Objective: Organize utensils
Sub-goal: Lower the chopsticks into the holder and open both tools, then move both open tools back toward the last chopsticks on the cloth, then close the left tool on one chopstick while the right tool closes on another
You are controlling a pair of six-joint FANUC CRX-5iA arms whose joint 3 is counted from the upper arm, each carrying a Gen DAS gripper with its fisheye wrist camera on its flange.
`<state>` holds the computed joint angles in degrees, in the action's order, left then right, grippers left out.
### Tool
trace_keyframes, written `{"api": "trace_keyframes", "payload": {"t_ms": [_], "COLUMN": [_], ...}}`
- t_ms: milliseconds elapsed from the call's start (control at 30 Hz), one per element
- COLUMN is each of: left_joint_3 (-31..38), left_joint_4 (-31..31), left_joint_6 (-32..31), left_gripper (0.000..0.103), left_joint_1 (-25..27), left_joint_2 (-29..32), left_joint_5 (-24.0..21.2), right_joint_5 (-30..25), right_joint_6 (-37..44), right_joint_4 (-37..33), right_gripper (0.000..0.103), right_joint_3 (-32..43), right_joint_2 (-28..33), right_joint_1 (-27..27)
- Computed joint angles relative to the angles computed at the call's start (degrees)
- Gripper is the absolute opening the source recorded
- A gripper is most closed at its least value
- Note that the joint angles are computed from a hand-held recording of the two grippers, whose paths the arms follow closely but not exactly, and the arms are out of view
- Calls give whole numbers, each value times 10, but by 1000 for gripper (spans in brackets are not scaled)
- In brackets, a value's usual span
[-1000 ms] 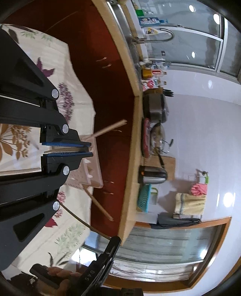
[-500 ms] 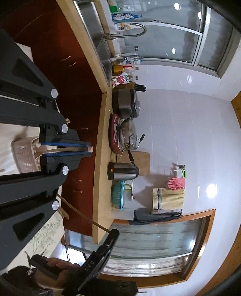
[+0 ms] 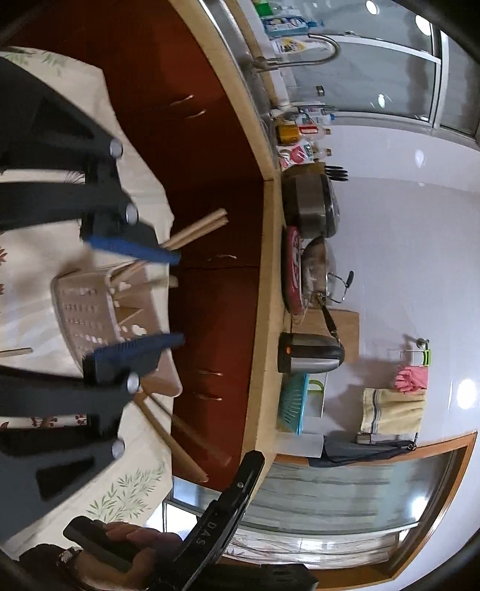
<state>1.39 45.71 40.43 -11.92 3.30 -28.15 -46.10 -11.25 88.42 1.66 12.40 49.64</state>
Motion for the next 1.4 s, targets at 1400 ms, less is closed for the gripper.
{"api": "trace_keyframes", "payload": {"t_ms": [1400], "left_joint_3": [-301], "left_joint_4": [-160], "left_joint_6": [111], "left_gripper": [54], "left_joint_1": [53], "left_joint_2": [-222], "left_joint_5": [-132], "right_joint_5": [-227], "right_joint_6": [-43], "right_joint_4": [-336], "right_gripper": [16], "right_joint_3": [-202], "right_joint_2": [-74], "right_joint_1": [263]}}
